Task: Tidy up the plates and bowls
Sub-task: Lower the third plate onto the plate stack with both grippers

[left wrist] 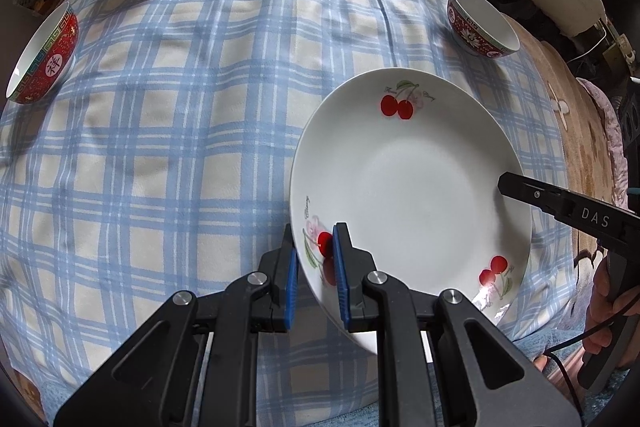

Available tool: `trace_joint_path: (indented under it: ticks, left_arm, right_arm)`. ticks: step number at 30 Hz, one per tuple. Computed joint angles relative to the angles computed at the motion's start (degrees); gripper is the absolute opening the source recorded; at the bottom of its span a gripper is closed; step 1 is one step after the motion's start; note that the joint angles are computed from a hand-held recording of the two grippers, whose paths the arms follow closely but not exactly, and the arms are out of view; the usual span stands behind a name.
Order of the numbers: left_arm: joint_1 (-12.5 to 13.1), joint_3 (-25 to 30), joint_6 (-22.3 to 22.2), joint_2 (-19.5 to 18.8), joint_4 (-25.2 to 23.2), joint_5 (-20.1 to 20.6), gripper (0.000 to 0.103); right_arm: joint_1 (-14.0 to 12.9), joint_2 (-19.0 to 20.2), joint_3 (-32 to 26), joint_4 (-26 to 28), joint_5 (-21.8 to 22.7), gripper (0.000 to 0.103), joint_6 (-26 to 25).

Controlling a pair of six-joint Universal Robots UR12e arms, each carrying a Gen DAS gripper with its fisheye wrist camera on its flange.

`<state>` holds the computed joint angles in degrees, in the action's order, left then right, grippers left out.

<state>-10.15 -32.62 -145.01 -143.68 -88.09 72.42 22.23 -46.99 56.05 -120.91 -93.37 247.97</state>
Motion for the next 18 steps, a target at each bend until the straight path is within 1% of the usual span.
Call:
trace_joint_path:
  ticks: [2, 5, 10, 15, 18]
  left_arm:
    - [-0.07, 0.24, 0.07, -0.17, -0.37, 0.21, 0.017]
    - [-0.02, 2.12, -0.01, -1.21, -2.64, -0.03, 0.017]
    - [-0.21, 0.55, 0.61, -0.52, -0.77, 0.69, 0.017]
    - [-0.29, 0.27, 1.11, -0.39, -0.33, 1.04, 0.018]
    - [-0.37, 0.37, 1.36, -0.48, -0.24, 1.30, 0.018]
  right_arm:
    - [-0.04, -0.03, 0.08, 0.07, 0.13, 0.011, 0.02]
    - [-0.16, -0.20, 0.58, -0.27, 0.92, 0.011, 0.54]
    - [-0.19, -0.09, 0.47, 0.06, 1.07, 0.011, 0.39]
    - [-0.28, -0.11, 0.56, -0.06, 1.28, 0.011, 0.46]
    - [-0.21, 0.05, 0.07, 0.83, 1.08, 0.011, 0.04]
